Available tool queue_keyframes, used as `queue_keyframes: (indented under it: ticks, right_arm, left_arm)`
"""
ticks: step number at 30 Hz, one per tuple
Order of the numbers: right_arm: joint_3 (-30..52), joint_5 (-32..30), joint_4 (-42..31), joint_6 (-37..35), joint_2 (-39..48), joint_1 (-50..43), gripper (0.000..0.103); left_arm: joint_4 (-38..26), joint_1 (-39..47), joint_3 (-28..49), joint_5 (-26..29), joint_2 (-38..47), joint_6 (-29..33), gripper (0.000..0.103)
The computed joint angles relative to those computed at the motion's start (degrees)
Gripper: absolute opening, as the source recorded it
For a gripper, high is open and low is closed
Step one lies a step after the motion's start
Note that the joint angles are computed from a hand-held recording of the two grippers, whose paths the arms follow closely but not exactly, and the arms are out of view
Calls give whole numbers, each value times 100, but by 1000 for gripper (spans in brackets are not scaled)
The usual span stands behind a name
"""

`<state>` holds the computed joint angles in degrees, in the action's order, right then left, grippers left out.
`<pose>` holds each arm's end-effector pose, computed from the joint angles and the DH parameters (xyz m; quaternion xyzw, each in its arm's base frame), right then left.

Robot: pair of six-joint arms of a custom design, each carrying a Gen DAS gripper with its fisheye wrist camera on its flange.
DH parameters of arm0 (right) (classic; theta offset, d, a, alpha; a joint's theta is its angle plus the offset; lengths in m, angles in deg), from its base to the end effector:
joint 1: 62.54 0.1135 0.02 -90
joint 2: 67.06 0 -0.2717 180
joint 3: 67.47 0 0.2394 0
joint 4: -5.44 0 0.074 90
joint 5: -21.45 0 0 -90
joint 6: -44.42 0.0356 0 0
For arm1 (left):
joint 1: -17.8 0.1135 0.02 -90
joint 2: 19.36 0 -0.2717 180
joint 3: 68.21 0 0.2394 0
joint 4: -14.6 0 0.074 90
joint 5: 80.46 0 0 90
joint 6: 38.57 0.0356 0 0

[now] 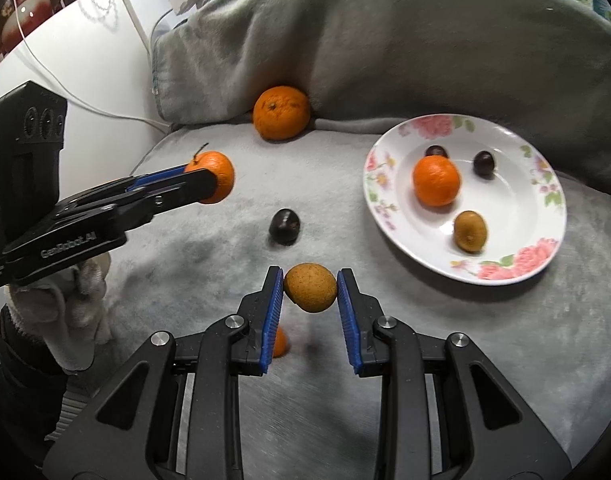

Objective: Organize fruits
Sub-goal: 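Grasp the brown kiwi with the right gripper while the left gripper grasps the stemmed mandarin, then carry the kiwi onto the plate with the right gripper while the left gripper carries the mandarin there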

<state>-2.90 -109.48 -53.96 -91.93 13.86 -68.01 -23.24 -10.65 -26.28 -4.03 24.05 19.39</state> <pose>0.2328 0.0011 0.2166 -0.3653 0.8560 0.2613 0.2561 0.1323 -0.0622 0.2252 -0.0787 0.8954 -0.1218 0.4209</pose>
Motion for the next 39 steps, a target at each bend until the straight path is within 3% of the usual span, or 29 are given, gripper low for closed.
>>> queue_keyframes:
  ticks: [9,21,39]
  right_arm:
    - [312,-231,-174,-179,25,-589,29]
    - [507,-340,313,-52,231,-1077,29]
    - [1045,-256,995,379,1137,-1214,29]
  left_arm:
    - [141,-535,185,-327,245,-196,34]
    - [558,-891,453,-474,931,-190,34]
    - [1379,-784,935,-107,2266,162,34]
